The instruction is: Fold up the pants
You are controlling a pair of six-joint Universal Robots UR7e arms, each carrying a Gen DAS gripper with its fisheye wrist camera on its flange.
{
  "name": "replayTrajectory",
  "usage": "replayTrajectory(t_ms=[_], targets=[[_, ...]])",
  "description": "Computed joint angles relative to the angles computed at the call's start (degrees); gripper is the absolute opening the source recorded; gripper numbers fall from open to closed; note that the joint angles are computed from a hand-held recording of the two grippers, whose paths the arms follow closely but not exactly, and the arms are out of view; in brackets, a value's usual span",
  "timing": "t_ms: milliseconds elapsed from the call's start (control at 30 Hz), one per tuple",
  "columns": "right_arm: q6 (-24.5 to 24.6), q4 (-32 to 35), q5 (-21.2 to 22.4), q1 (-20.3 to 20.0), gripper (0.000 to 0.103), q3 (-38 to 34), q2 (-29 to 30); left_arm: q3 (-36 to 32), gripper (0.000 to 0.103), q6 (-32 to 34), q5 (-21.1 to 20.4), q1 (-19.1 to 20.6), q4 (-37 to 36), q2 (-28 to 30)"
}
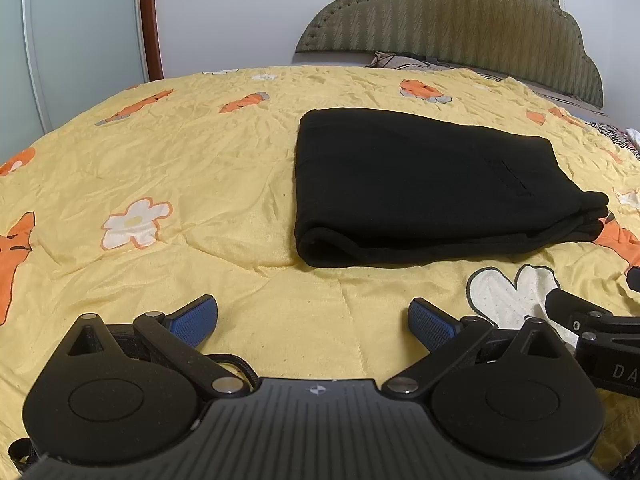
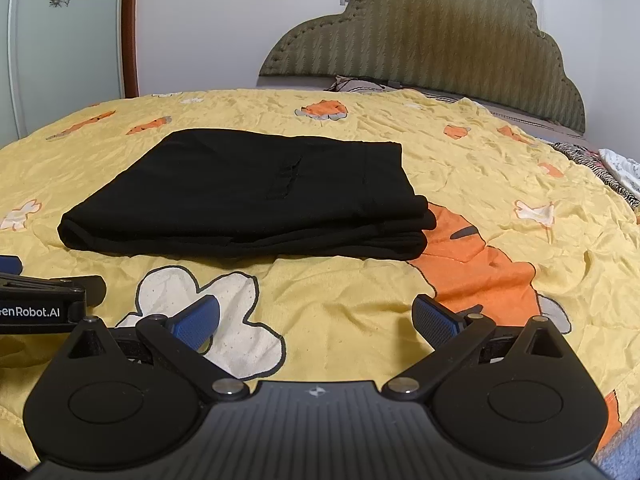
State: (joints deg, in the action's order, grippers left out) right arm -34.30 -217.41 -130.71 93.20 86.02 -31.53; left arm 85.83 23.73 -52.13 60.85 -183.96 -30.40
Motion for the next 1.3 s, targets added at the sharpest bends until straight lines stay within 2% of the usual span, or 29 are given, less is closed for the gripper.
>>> replayTrajectory(t_ms=[1300], targets=[[-0.2, 0.9, 0.1, 0.0, 0.103, 0.1, 0.0, 0.0, 0.103, 0.3, 0.0, 0.1, 0.0, 0.0]])
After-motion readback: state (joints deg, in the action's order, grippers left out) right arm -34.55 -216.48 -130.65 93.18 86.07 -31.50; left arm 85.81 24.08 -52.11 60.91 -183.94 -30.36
